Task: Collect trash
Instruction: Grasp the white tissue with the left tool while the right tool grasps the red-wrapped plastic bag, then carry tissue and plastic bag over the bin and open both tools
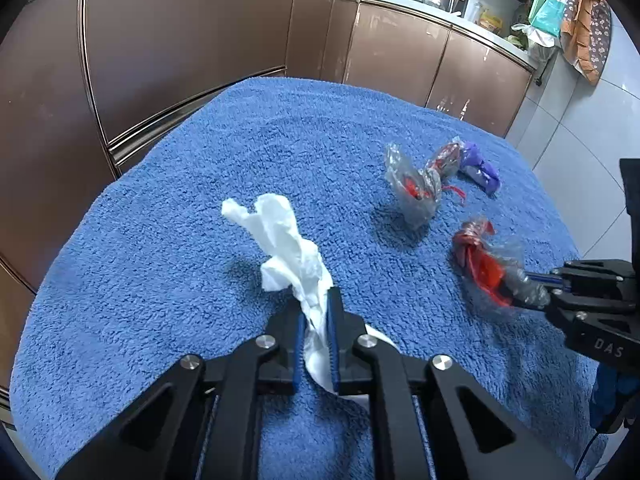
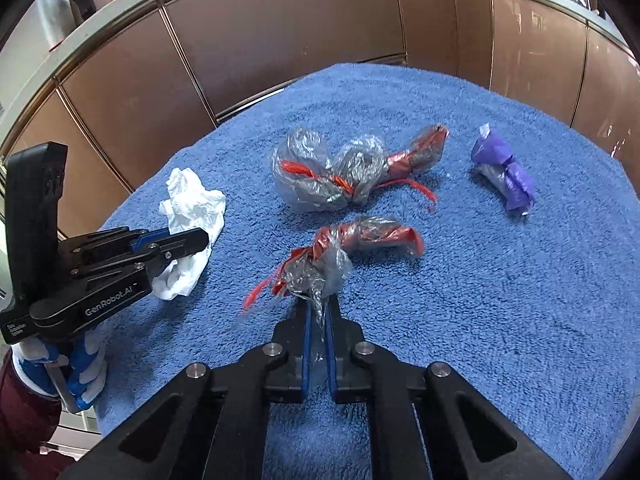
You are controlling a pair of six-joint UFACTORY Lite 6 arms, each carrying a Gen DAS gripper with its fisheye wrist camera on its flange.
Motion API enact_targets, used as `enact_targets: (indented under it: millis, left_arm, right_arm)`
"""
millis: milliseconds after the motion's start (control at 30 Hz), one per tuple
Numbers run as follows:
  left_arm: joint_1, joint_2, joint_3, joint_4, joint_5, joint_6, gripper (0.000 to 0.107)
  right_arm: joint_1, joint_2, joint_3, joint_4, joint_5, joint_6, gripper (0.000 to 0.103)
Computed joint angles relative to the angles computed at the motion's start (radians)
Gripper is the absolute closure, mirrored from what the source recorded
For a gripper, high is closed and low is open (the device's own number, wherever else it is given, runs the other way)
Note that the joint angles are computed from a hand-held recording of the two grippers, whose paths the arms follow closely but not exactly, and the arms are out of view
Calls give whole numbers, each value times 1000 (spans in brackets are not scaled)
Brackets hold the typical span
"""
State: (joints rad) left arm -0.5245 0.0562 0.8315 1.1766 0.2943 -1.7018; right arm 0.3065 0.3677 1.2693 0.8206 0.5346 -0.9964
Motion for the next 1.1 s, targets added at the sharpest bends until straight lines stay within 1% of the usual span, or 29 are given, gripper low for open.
enact_targets:
  millis: [133, 267, 367, 567, 733, 933, 1100]
  left_arm:
    - [-42, -26, 9, -30, 69, 27, 100]
    - [-111, -50, 32, -45, 173, 47, 100]
    - [-160, -64, 50, -54, 234, 61, 100]
    - [-274, -60, 119, -64, 353, 88, 100]
    - [-365, -29, 207, -67, 435, 120, 100]
    - [-444, 82, 384, -87, 493, 201, 100]
    - [-490, 260, 635, -124, 514, 329, 100]
  right_arm:
    - [-22, -79, -53, 19, 11, -36, 97]
    - [-51, -159, -110, 45, 24, -73, 97]
    - [-69, -216, -150, 61, 28, -89, 97]
    - [-114, -339, -219, 70, 35, -88, 97]
    - [-206, -447, -281, 100, 75, -131, 97]
    - [-378, -549, -318, 141, 165, -196, 97]
    - [-567, -572, -313, 194, 248, -265, 97]
